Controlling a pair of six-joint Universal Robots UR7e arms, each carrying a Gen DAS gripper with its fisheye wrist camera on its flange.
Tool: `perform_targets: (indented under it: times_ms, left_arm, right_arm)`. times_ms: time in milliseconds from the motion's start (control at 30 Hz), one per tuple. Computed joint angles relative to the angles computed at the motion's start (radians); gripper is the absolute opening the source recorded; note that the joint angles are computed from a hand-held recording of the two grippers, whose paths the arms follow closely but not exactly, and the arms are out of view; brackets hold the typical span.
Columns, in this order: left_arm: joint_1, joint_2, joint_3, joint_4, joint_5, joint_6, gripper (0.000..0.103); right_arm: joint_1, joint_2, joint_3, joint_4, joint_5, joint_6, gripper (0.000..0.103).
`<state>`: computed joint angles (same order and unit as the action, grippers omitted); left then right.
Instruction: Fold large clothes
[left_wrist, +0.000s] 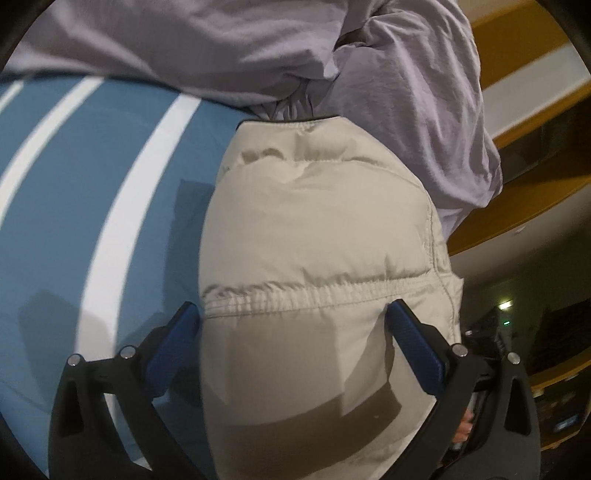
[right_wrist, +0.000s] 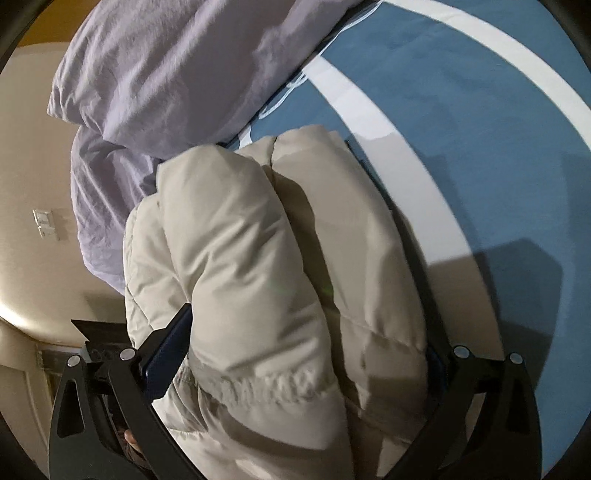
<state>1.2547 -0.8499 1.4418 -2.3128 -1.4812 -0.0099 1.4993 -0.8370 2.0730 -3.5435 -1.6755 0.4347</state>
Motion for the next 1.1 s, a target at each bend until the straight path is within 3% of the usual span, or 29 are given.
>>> perform_targets:
  times_ms: [267,433,533,933,1100]
  left_arm:
    - [0.020,0.029,-0.046,0.027,-0.067,-0.043,0.099]
    - [0.023,0.022,-0.054,0.021,-0.095,-0.034,0.079]
    - [0.022,0.025,-0.078,0.029,-0.092,-0.024,0.072]
    - [0.034,0.061,-0.232,0.045,0.008,0.017,0.068]
    - [0.040,0.085,-0.276,0.011,0.076,0.030,0.068]
  right_arm:
    - [-0.028,0.013,0.000,-0.026,0.077,-0.023,0.100]
    - [-0.037,0.020,0.010,-0.080,0.128,-0.044,0.072]
    - [-0.027,0.028,-0.013,-0.076,0.141,-0.052,0.065]
    - [0.032,0.131,-0.211,0.039,0.159,-0.059,0.058]
    - [0.066,0.171,-0.297,0.100,0.122,-0.066,0.058]
